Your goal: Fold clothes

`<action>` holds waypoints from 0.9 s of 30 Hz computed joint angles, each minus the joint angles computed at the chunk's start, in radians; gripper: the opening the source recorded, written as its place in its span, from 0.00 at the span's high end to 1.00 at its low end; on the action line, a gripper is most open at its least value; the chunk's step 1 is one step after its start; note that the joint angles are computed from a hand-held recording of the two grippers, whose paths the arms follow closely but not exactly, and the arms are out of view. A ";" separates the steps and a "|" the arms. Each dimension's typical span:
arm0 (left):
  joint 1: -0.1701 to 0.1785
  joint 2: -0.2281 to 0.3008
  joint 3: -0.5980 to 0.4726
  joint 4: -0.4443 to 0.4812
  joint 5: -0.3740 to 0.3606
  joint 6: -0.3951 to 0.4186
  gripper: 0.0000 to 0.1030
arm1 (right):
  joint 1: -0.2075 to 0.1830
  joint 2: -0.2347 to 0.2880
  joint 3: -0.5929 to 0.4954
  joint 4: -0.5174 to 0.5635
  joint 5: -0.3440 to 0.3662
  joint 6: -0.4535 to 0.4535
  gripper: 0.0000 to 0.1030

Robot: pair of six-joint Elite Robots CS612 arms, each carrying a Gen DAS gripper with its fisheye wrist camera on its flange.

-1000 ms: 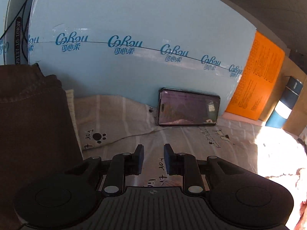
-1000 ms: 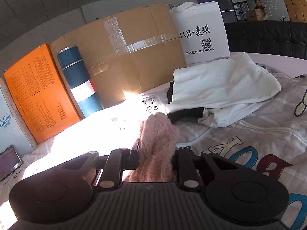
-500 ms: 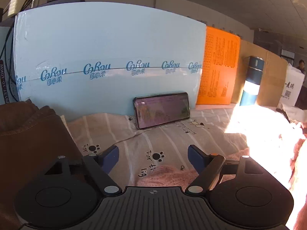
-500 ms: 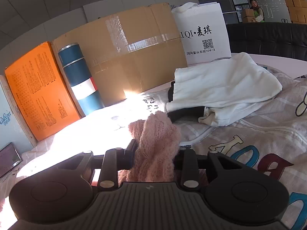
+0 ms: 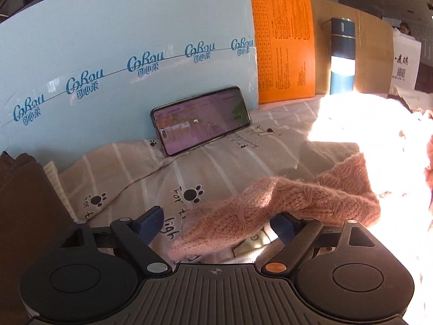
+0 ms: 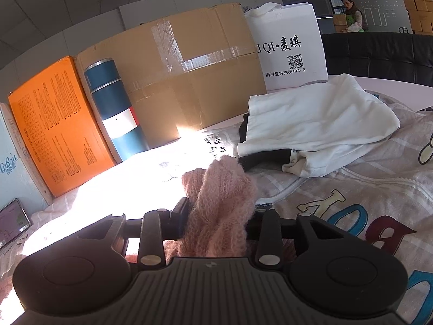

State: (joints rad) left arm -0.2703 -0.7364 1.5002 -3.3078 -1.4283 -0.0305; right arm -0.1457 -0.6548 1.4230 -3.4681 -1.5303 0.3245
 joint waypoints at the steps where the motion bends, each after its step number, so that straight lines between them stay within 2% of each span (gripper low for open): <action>1: 0.003 0.009 -0.017 -0.002 -0.021 -0.034 0.15 | 0.000 0.000 0.000 -0.002 0.001 -0.001 0.64; 7: 0.002 0.040 -0.072 0.066 -0.045 -0.154 0.15 | 0.001 0.001 0.000 -0.011 0.015 -0.016 0.53; 11: 0.018 0.054 -0.082 -0.012 -0.100 -0.268 0.15 | 0.003 0.002 -0.001 -0.010 0.014 -0.032 0.50; 13: 0.014 0.062 -0.092 -0.042 -0.066 -0.299 0.15 | 0.004 0.002 -0.002 -0.010 0.014 -0.035 0.49; 15: 0.006 0.070 -0.106 -0.041 -0.016 -0.286 0.15 | 0.004 0.002 -0.001 -0.009 0.015 -0.036 0.49; 17: 0.006 0.075 -0.122 -0.010 -0.016 -0.291 0.15 | 0.004 0.002 -0.001 -0.009 0.016 -0.036 0.47; 21: 0.017 0.084 -0.146 0.028 -0.071 -0.332 0.15 | 0.004 0.002 -0.002 -0.009 0.019 -0.042 0.44; 25: 0.038 0.094 -0.177 0.042 -0.241 -0.360 0.15 | 0.005 0.003 -0.004 -0.004 0.019 -0.048 0.42; 27: 0.036 0.099 -0.186 0.054 -0.292 -0.327 0.15 | 0.005 0.003 -0.004 -0.004 0.020 -0.050 0.42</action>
State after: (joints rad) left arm -0.2345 -0.6379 1.3138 -3.2534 -1.7204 -0.3579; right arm -0.1411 -0.6520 1.4191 -3.4717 -1.5102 0.2747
